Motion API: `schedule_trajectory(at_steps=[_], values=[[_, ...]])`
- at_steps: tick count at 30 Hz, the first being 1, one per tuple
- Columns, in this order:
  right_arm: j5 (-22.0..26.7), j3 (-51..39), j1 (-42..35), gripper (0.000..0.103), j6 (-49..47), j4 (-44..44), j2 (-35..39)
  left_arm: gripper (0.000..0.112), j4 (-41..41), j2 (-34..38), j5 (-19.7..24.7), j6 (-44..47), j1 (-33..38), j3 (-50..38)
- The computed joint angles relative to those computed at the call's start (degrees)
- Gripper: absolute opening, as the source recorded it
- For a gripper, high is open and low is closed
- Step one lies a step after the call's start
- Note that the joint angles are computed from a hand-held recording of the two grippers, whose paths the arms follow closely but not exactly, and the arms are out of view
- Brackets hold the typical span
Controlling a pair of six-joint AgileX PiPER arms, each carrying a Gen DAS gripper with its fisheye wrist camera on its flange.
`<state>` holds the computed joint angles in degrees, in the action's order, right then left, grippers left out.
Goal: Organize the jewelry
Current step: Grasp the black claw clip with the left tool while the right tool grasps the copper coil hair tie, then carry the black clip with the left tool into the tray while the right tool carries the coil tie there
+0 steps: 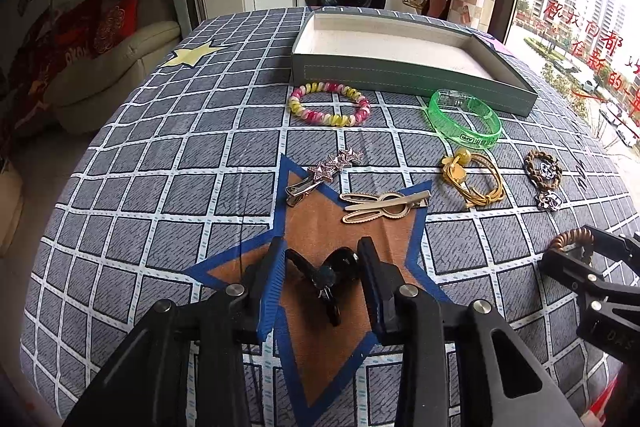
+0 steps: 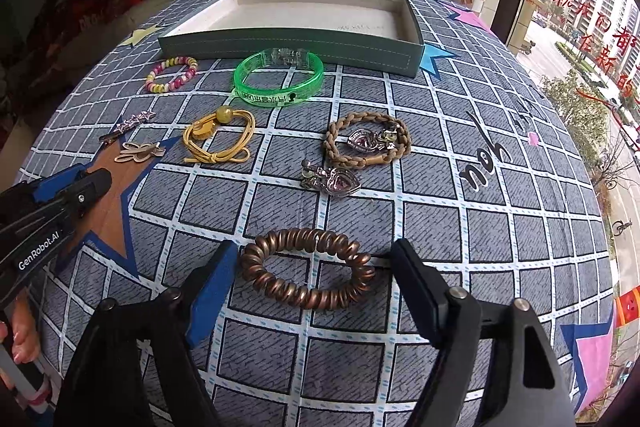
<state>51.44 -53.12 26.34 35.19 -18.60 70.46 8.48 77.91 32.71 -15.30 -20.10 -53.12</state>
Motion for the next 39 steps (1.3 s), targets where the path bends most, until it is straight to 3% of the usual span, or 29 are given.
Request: schedule_trajectory(at_steps=[1,5,10,18,26,32,39], values=[[-0.1,0.1,-0.3,0.058,-0.1,0.1,-0.5,0.047,-1.7,-0.5,-0.3,1.6,0.6,0.4],[-2.3,1.2,-4.2,0.048,-4.9,5.3,-2.5,0.047,-8.3,-1.3,0.5,7.5,2.8,0.6],[-4.3,1.2,-13.0,0.045,-16.3,19.0,-4.2,0.047,-13.0,-2.1,2.8,11.7,4.6,-0.9],[-1.1,-5.4,-25.6,0.045,-32.7,35.8,-1.0,0.047,-15.9,1.3,7.3,13.8,4.5,-11.6],[1.8,-22.1,-30.1,0.045,-38.3,40.6,11.9,0.047,-16.0,14.5,10.1,15.5,4.0,-31.0],[4.3,-38.2,-29.8,0.045,-37.9,39.6,26.0,0.047,-16.9,30.4,16.6,14.3,5.1,-52.3],[11.6,-63.1,-28.7,0.045,-34.2,35.8,44.9,0.047,-13.0,50.5,27.4,10.5,4.1,-81.3]])
